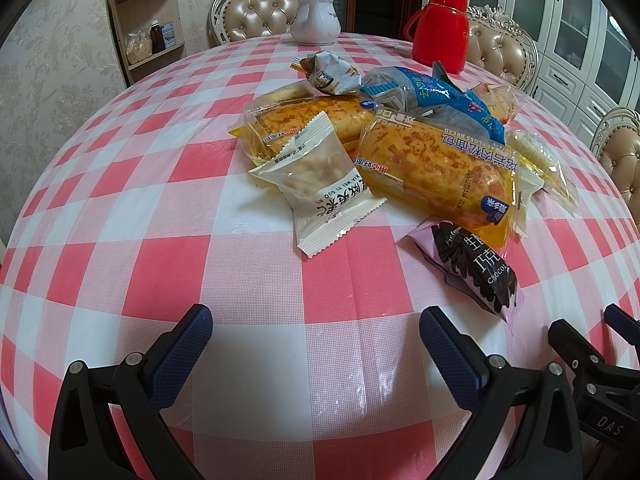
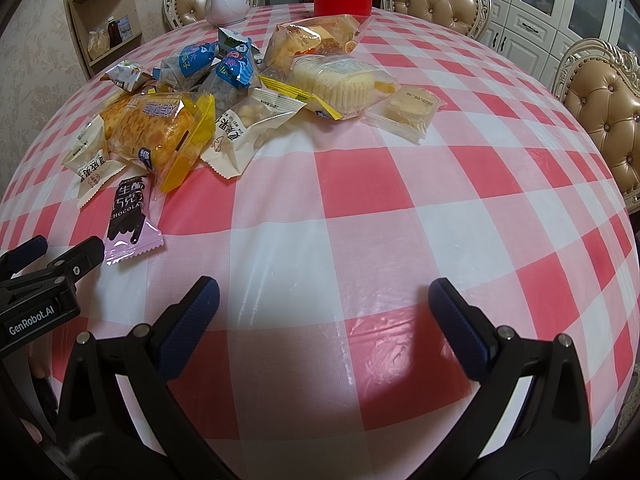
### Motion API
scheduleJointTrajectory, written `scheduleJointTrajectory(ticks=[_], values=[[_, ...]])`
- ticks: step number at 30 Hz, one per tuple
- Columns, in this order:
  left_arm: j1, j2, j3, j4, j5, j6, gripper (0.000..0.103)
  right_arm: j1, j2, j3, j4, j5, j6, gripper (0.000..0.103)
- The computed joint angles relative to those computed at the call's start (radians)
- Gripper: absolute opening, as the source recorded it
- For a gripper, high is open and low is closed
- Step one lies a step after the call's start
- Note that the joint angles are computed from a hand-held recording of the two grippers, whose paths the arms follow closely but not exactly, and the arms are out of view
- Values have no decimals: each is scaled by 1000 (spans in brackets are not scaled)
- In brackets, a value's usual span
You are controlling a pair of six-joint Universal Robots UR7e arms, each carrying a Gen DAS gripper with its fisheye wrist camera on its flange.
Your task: Organize snacks
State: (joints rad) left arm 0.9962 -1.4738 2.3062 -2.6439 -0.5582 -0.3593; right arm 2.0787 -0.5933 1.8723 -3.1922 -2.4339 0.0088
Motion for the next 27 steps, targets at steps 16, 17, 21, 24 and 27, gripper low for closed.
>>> scheduleJointTrajectory(ticks=[16,17,21,24,27], values=[[6,-9,-10,31,-21,15,103,-12,-12,5,4,35,-50,103],[7,-7,-13,33,-23,17,103,-14,-18,6,16,43,-58,103],[-1,-23,-20,91,-61,-15,103,-28,-55,17,80,80,-77,103],[-23,-52,20,-35,-149,-15,103,-50,-96,77,-51,97,-34,103],[-72,-13,44,-176,-130,29,103,-78,-131,149,-244,100,-8,103]])
